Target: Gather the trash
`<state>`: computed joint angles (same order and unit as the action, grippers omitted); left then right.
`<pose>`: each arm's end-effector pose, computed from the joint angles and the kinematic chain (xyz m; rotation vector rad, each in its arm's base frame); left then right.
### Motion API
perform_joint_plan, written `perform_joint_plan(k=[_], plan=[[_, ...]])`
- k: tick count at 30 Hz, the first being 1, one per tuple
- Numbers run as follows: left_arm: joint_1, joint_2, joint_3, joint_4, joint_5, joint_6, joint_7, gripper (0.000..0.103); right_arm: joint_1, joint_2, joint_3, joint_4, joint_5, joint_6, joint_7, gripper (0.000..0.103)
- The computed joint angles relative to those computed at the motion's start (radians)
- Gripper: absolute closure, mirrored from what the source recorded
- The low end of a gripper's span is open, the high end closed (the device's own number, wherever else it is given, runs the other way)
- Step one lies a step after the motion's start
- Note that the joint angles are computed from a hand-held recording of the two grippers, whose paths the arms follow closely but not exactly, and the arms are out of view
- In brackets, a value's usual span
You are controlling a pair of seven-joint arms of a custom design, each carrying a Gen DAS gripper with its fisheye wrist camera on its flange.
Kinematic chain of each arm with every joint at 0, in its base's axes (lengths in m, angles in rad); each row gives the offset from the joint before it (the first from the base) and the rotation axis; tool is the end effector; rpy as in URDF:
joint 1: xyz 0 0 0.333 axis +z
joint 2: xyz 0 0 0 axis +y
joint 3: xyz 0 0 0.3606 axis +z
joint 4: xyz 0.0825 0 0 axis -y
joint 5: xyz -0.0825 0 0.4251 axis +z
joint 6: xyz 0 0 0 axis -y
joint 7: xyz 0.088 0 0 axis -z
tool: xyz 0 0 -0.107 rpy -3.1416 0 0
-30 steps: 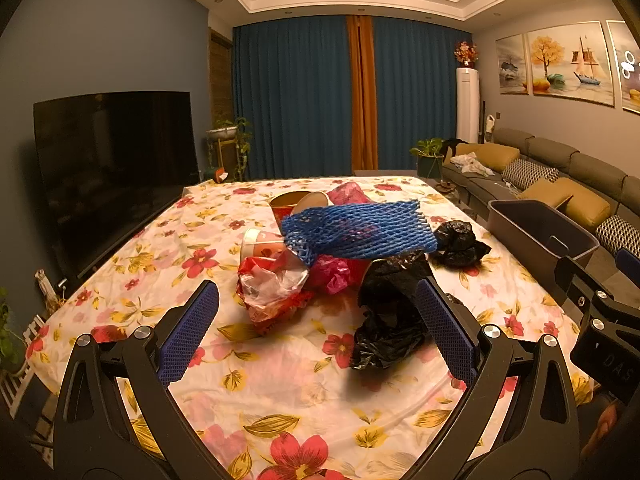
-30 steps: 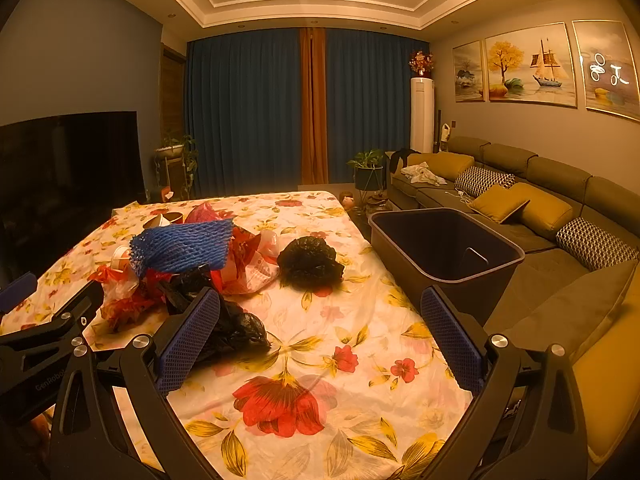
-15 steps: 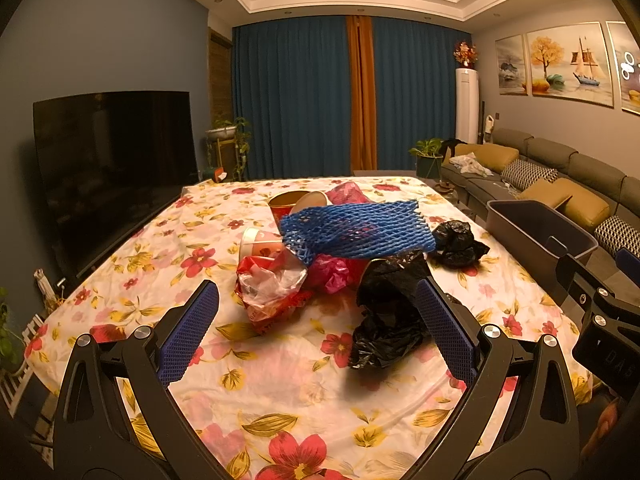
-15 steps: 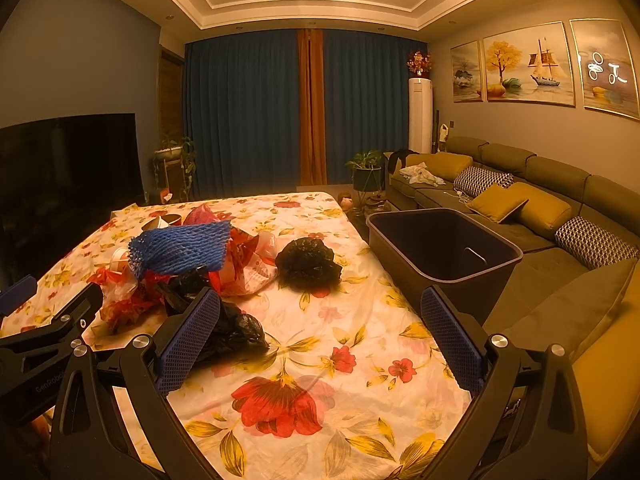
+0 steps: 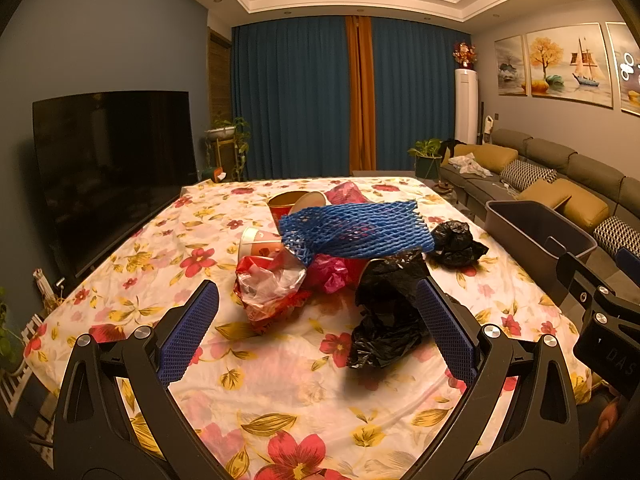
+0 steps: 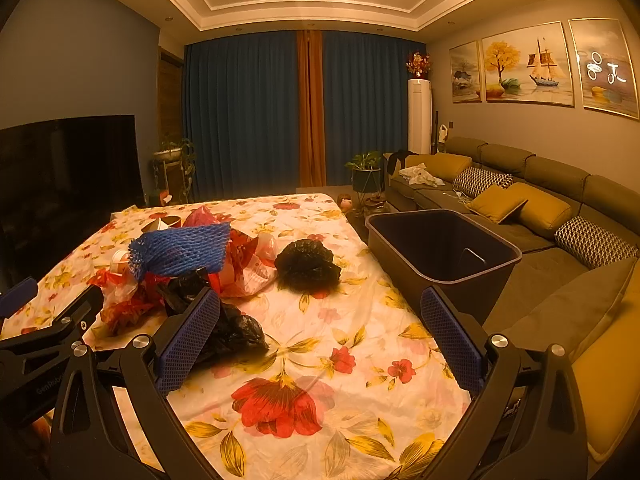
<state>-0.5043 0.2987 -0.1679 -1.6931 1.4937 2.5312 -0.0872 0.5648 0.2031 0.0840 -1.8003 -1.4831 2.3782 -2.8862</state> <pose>0.5749 -0.4538 0.5025 -1.4406 1.5569 -0.9613 0.5657 0.4108 0.5078 -1.3521 1.6443 -1.1008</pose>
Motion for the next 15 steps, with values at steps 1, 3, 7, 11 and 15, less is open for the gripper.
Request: perform_joint_plan(k=[1, 3, 7, 11, 15], plan=[[0.000, 0.000, 0.000, 0.000, 0.000, 0.000, 0.000, 0.006, 0.001, -0.003, 0.001, -0.001, 0.003, -0.003, -0.002, 0.005], [0.000, 0.000, 0.000, 0.000, 0.000, 0.000, 0.000, 0.006, 0.001, -0.002, 0.001, -0.001, 0.003, -0.002, -0.001, 0.005], [0.000, 0.000, 0.000, 0.000, 0.000, 0.000, -0.001, 0.006, 0.001, -0.001, 0.001, 0.000, 0.000, -0.002, 0.002, 0.005], [0.000, 0.000, 0.000, 0.000, 0.000, 0.000, -0.001, 0.006, 0.001, -0.002, 0.001, -0.001, -0.001, -0.002, 0.003, 0.005], [0.000, 0.000, 0.000, 0.000, 0.001, 0.001, -0.002, 0.006, 0.001, -0.001, 0.001, -0.001, -0.002, -0.002, 0.004, 0.005]])
